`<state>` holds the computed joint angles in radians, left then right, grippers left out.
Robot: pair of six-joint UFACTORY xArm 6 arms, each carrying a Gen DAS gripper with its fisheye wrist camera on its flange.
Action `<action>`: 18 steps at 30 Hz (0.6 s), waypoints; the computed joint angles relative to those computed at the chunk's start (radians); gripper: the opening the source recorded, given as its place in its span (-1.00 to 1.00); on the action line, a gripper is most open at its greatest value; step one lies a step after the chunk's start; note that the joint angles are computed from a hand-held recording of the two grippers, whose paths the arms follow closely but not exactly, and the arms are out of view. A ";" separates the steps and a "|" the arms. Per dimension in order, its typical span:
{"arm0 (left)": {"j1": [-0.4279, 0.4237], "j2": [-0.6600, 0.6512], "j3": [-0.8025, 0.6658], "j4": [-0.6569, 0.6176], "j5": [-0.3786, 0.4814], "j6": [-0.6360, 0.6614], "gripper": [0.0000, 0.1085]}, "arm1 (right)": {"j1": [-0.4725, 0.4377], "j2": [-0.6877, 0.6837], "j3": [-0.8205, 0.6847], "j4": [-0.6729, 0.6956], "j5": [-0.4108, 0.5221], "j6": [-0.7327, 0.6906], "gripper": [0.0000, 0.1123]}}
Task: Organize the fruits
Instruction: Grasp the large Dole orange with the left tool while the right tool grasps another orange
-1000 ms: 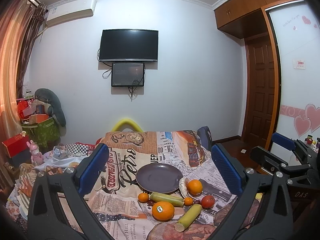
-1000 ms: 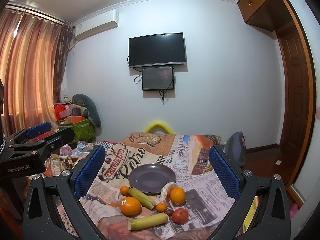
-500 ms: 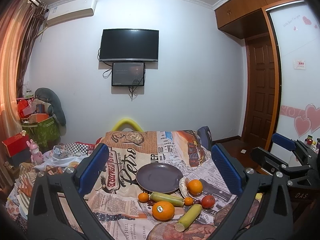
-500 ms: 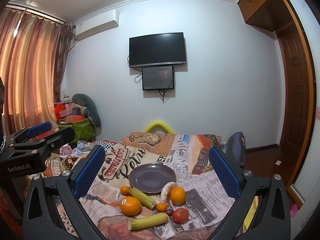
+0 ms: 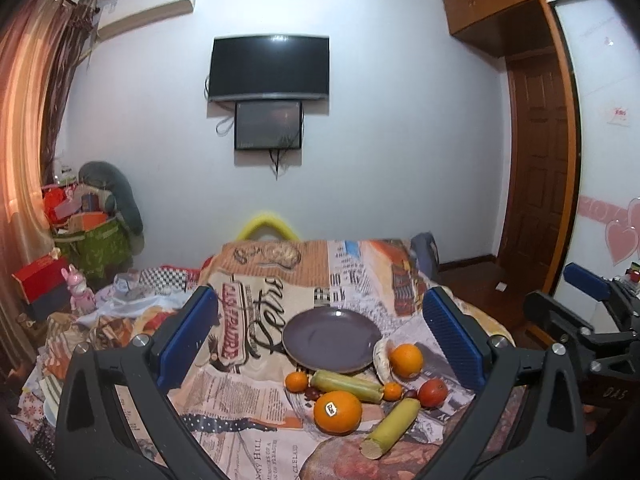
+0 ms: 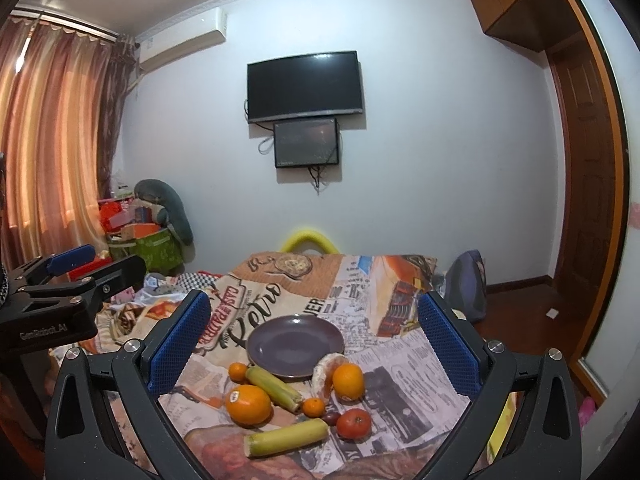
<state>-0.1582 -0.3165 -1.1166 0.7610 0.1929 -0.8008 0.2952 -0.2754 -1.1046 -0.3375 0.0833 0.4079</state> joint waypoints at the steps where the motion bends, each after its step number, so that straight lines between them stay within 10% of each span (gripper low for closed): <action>1: -0.002 0.016 -0.007 -0.038 0.007 0.035 0.90 | -0.001 0.000 0.001 0.002 0.004 -0.001 0.83; 11: -0.021 0.191 -0.091 -0.589 0.066 0.548 0.90 | -0.022 0.097 -0.049 0.220 0.121 -0.236 0.83; 18: -0.011 0.301 -0.182 -0.698 0.161 0.645 0.90 | -0.038 0.197 -0.139 0.325 0.250 -0.365 0.83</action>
